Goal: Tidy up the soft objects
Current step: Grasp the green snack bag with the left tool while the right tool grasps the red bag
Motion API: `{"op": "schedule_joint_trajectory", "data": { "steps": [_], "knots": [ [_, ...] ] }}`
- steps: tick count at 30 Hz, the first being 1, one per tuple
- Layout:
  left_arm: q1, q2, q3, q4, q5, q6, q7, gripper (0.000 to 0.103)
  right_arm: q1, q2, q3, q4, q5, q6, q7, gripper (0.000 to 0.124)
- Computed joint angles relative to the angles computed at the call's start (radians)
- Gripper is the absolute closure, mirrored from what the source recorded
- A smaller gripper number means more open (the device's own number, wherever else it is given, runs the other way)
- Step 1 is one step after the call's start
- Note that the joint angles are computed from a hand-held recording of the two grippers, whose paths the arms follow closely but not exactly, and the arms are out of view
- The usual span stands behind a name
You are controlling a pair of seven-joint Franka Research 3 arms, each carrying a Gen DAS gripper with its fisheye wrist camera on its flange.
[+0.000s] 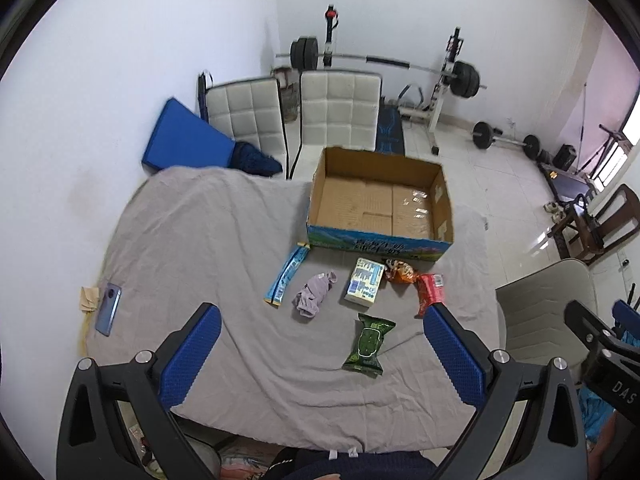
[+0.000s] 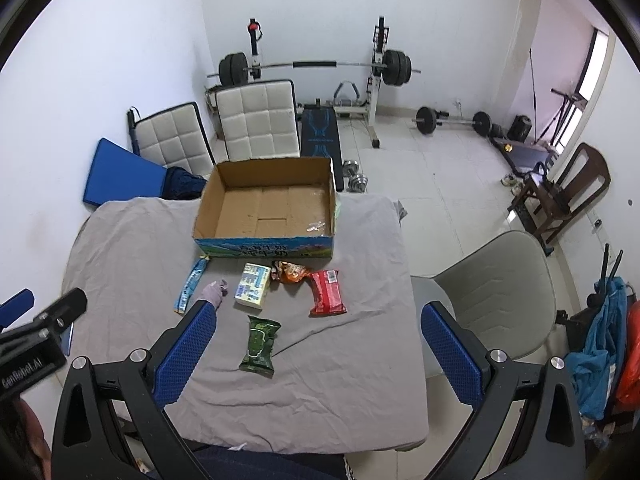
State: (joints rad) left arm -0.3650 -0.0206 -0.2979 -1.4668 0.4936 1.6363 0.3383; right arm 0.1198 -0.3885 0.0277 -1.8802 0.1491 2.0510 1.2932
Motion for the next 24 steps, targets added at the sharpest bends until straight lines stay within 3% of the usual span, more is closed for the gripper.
{"op": "schedule_joint_trajectory", "data": {
  "steps": [8, 9, 14, 16, 24],
  "knots": [
    [0.072, 0.114, 0.058, -0.145, -0.2, 0.214, 0.111, 0.0, -0.003, 0.258, 0.006, 0.058, -0.088, 0.031, 0.031, 0.021],
    [0.085, 0.129, 0.063, -0.18, -0.252, 0.277, 0.139, 0.0, 0.001, 0.298, 0.005, 0.067, -0.103, 0.034, 0.035, 0.021],
    [0.1, 0.263, 0.057, -0.21, -0.383, 0.37, 0.214, 0.001, 0.026, 0.492, -0.012, 0.115, -0.127, 0.042, 0.017, 0.021],
    [0.106, 0.327, 0.053, -0.213, -0.426, 0.409, 0.253, 0.005, 0.036, 0.569, -0.019, 0.136, -0.133, 0.052, 0.014, 0.021],
    [0.12, 0.539, 0.038, -0.149, -0.538, 0.448, 0.327, 0.036, 0.076, 0.822, -0.037, 0.258, -0.128, 0.065, 0.015, 0.023]
  ]
}}
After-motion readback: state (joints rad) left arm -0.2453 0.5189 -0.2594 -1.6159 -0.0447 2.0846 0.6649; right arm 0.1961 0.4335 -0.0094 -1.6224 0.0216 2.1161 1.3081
